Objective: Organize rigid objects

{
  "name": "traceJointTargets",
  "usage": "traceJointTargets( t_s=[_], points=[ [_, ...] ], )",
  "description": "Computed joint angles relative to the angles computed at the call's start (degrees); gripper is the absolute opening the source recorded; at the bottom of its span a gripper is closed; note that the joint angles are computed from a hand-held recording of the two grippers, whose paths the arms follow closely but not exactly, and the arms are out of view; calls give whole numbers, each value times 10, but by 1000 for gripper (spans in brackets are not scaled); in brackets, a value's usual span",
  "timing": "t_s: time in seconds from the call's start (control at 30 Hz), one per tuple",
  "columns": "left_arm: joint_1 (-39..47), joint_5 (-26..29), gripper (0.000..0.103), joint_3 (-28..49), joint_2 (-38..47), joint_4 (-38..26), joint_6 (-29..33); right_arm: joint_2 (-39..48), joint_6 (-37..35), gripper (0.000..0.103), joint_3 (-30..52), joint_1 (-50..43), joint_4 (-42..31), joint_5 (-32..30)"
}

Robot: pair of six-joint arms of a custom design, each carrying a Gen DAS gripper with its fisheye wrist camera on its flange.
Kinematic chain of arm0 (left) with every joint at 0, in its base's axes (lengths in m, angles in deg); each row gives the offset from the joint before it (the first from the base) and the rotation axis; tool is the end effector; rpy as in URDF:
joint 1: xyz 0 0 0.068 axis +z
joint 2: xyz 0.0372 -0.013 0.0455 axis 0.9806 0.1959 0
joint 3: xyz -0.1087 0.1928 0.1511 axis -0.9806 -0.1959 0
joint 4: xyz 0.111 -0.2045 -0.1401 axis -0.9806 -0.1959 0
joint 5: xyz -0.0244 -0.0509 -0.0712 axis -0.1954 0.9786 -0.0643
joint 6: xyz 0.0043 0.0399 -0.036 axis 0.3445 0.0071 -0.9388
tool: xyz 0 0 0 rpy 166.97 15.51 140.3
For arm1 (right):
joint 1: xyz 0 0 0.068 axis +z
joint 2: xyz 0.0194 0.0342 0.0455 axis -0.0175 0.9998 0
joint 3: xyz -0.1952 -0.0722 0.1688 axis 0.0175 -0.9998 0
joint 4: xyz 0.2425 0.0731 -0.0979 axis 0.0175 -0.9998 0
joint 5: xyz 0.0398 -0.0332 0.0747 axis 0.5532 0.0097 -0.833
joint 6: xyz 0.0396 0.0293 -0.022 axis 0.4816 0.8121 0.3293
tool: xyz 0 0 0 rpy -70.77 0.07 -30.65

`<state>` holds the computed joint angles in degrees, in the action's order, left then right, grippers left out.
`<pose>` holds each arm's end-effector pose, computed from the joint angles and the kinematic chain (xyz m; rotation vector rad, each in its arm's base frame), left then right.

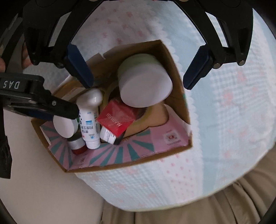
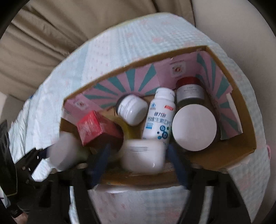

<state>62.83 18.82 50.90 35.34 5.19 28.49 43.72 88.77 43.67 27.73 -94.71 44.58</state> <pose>0.2241 -0.0631 0.1834 0.0951 2.7192 -0.1170 0.2525 0.1447 0.1775 -0.0971 2.7209 0.5139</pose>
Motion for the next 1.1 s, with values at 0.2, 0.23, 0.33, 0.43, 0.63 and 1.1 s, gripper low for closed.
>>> traceJointTargets(
  t_s=[0.2, 0.23, 0.33, 0.43, 0.63, 1.1],
  points=[
    [2, -13, 103, 31, -18, -59, -4, -17, 7, 103, 21, 4, -60, 29],
    [2, -16, 103, 35, -24, -66, -7, -22, 14, 103, 25, 5, -71, 34],
    [1, -20, 103, 41, -39, -83, -10, -38, 32, 103, 26, 1, -83, 35],
    [1, -25, 103, 43, -59, -97, -13, -36, 46, 103, 35, 1, -94, 39],
    [28, -11, 103, 75, -114, -159, -3, -59, 55, 103, 66, 24, -145, 58],
    [462, 194, 103, 486, -156, -508, 265, -46, 156, 103, 456, 278, -440, 252]
  ],
)
